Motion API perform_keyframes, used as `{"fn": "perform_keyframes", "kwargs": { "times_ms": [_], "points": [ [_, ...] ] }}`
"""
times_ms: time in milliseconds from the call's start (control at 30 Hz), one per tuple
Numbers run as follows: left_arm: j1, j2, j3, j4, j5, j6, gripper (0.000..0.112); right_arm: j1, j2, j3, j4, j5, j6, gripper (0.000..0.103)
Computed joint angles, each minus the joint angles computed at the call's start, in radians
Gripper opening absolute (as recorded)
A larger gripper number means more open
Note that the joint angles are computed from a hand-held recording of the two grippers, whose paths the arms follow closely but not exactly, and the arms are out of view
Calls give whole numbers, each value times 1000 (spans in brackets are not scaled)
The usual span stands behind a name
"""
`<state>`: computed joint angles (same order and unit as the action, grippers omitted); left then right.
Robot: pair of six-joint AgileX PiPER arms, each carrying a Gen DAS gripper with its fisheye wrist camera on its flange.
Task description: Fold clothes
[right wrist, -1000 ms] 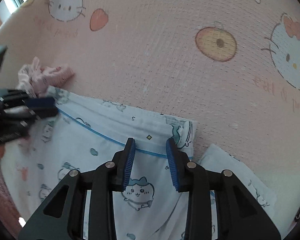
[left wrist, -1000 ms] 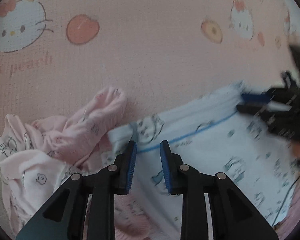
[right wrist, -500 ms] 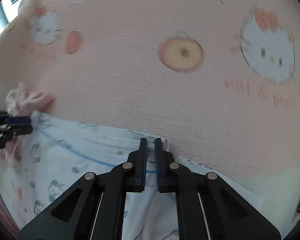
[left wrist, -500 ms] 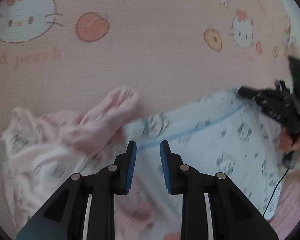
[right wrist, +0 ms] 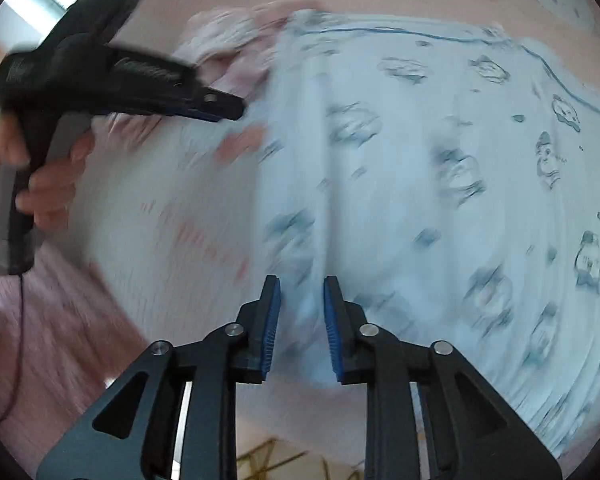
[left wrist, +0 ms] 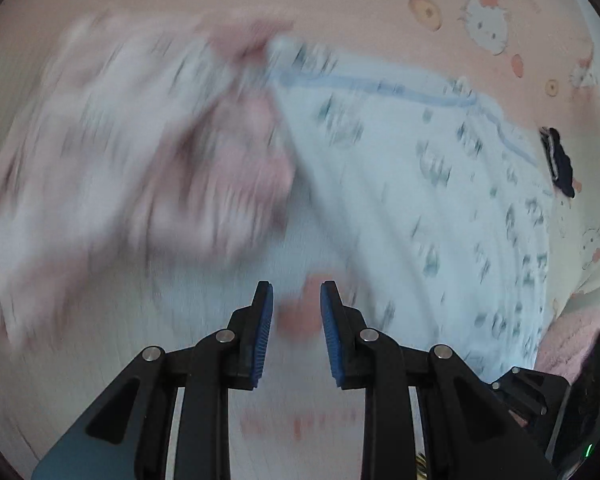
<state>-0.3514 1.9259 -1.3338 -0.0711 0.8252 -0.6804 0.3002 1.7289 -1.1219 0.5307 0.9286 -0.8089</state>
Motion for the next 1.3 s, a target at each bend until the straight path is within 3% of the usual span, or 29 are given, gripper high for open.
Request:
{"fn": "perform_keyframes", "kwargs": {
  "times_ms": [133,200,333,533,633,733,800,900,1033,1100,1233,1300],
  "points": [
    [-61,-85,122,35,-24,-98,26,34,-196,138,24,-130,-108,35],
    [-63,-123,181,11,-63,-115,26,3,-251,147,31,-104,-155,37],
    [-63,-168,252,-2,-96,-145,26,74,-282,211,-181,-221,-42,37],
    [-57,-163,266,-46,-128,-88,26,-127,-145,103,-220,-58,143,37],
    [-74,-133,233,-30,-116,-77,26,-169,-160,69,-268,-66,182,37],
    [-89,-86,190,-52,-136,-56,26,-205,-211,63,-181,-48,119,37],
    [-122,2,94,-38,-128,-82,26,-181,-257,96,-142,-61,56,37],
    [-119,22,76,-43,-140,-80,26,-110,-297,160,-122,-84,-22,37],
    [-73,-74,186,-88,-168,-28,26,1,-263,209,-246,-179,47,36],
    [-50,-99,213,-124,-176,13,26,-12,-212,183,-298,-190,138,35],
    [-37,-223,350,-176,-217,73,26,-134,-147,82,-222,-87,126,35],
    [-26,-232,383,-312,-283,190,26,-169,-129,48,-219,-62,118,35]
  ]
}}
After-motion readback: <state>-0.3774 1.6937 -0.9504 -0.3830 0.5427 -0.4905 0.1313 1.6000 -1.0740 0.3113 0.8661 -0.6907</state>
